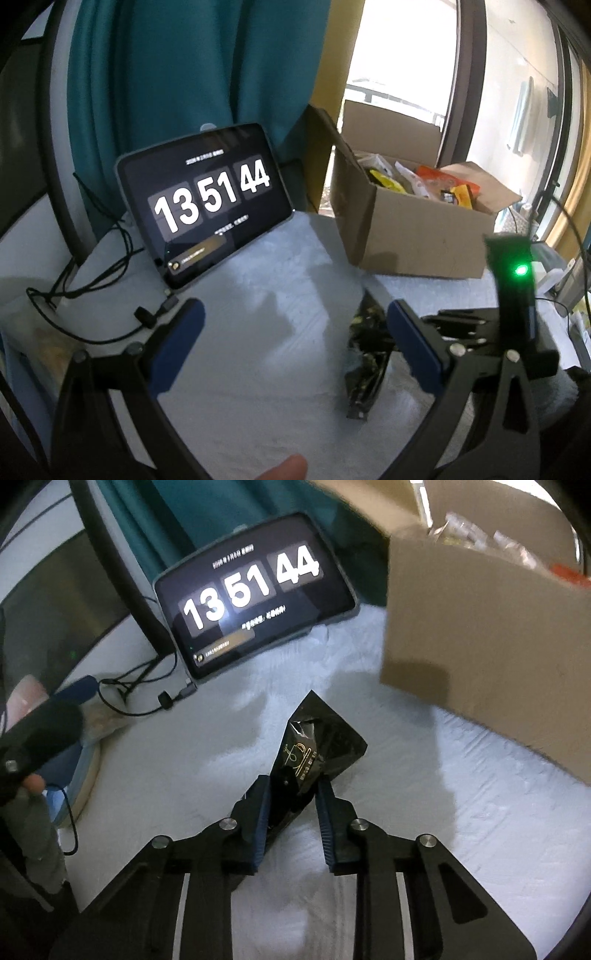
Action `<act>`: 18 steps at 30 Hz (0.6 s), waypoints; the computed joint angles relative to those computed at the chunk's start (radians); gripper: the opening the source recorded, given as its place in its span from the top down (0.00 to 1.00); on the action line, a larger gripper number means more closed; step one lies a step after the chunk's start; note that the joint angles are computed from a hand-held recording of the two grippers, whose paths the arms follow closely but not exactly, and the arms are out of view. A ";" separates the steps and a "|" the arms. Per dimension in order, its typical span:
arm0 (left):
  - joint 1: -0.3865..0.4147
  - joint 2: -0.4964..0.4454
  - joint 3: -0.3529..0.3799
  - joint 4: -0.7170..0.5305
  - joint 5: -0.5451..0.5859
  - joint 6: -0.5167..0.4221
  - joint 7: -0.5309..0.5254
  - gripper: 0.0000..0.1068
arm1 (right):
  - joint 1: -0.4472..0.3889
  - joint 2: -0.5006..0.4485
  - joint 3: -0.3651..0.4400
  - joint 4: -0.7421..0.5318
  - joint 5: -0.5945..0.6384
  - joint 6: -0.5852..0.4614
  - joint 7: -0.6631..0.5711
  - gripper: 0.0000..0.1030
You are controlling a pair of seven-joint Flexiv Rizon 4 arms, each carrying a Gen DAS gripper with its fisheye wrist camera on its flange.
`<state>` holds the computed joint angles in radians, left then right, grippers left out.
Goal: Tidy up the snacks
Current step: 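Grasp the black wrapper with the right tool, then carry the black wrapper over the box with the right tool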
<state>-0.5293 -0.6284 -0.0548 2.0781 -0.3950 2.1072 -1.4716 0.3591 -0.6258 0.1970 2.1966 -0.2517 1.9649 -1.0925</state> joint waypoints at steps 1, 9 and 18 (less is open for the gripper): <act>-0.009 0.001 0.005 -0.004 -0.007 -0.001 0.004 0.06 | -0.003 0.011 -0.002 0.015 0.005 0.017 -0.006 0.75; -0.107 0.008 0.056 -0.052 -0.077 -0.044 0.083 0.06 | -0.011 0.094 -0.047 0.123 0.073 0.127 -0.054 0.85; -0.208 -0.002 0.104 -0.130 -0.182 -0.084 0.182 0.06 | -0.048 0.200 -0.066 0.211 0.120 0.203 -0.113 0.86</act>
<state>-0.7371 -0.6305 0.0487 1.9480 -0.5772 2.0234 -1.2892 0.3113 -0.4257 0.1311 2.4073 -0.1313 2.1676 -1.2053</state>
